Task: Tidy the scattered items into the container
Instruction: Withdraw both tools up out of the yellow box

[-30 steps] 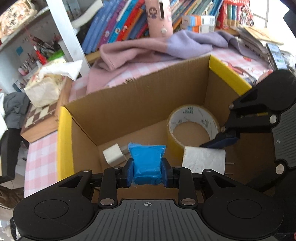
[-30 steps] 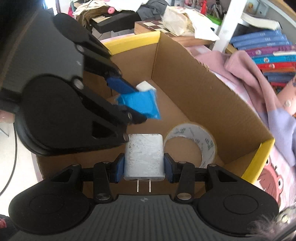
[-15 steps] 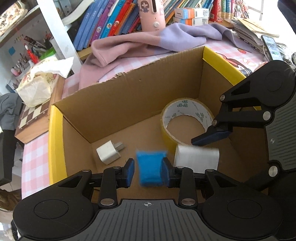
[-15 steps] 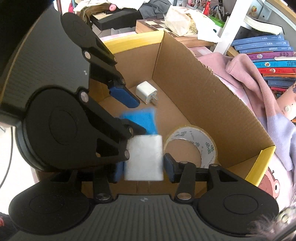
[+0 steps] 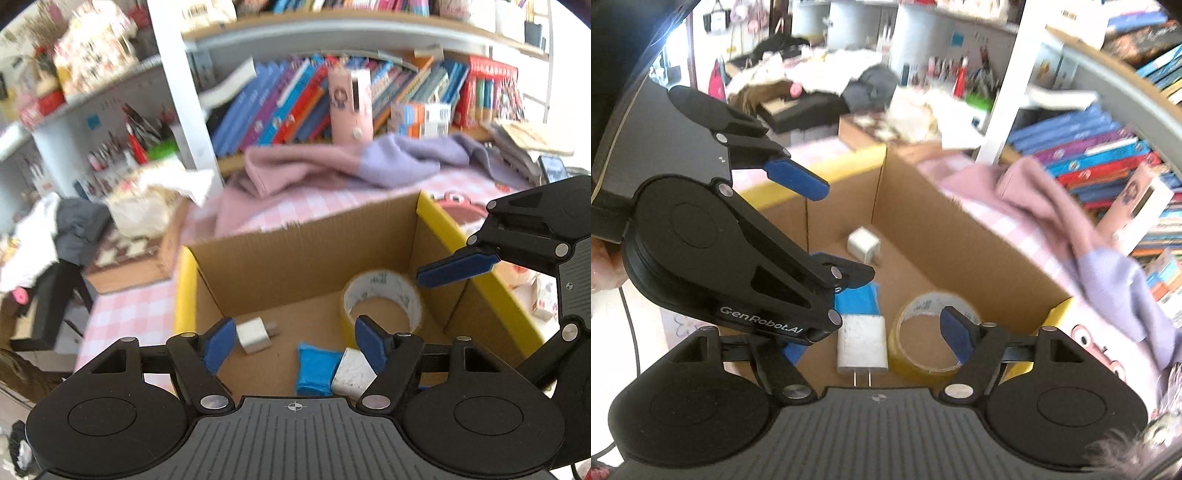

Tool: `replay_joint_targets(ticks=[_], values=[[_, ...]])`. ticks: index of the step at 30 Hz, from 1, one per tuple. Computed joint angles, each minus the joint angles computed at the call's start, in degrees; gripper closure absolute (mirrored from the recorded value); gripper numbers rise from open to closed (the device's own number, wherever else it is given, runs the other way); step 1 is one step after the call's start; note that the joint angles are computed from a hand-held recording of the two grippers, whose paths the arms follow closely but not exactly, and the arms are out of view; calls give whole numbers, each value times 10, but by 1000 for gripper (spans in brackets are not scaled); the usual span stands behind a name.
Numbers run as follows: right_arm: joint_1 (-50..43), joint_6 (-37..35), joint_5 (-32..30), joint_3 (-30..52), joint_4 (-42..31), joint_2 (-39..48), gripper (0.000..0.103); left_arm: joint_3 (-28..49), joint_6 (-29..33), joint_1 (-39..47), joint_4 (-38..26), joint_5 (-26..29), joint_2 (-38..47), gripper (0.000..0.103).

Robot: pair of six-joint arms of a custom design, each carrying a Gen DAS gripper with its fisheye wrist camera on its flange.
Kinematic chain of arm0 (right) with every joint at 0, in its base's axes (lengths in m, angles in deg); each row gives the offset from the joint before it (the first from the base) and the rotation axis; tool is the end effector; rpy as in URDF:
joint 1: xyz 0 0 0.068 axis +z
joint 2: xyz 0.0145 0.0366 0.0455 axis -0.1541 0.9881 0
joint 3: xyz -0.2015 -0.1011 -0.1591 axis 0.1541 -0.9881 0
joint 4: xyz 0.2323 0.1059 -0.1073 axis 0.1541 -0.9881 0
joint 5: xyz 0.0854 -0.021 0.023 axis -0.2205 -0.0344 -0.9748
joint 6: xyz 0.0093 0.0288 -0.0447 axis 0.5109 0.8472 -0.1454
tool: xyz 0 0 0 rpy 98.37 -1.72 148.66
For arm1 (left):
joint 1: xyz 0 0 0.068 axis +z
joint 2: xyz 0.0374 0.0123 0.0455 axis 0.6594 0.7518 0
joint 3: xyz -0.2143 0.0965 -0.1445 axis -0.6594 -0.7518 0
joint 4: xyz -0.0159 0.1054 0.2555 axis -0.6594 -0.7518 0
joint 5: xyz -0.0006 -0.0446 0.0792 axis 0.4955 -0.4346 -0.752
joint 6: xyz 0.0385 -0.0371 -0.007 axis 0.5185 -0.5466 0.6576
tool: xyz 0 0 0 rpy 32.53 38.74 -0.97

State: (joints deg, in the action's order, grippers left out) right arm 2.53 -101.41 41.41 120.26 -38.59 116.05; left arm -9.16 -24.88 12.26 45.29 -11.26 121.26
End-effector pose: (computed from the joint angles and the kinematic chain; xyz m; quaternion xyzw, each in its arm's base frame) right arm 0.2917 0.0638 0.2070 -0.2718 0.8888 0.0383 0.3670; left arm 0.2989 -0.1605 0.2011 0.2484 0.8844 -0.0223 0.3946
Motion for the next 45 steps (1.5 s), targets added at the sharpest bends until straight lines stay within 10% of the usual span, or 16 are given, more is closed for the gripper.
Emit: replay_joint_targets(ticks=[15,27,37,45], values=[[51,17,86,-158,14,-317,23,-154,-75,-110,-15,-127,-287,23],[203,125,257,-203,-131,-516,21,-219,-177,-227,-138,-230,-454,22],[435,350,499,-228,-310,-607,21,-257,-283,-352,-240,-332,-513,22],[648,701,663,-209,-509,-534,20,-272,-402,-440,-309,-380,-515,22]])
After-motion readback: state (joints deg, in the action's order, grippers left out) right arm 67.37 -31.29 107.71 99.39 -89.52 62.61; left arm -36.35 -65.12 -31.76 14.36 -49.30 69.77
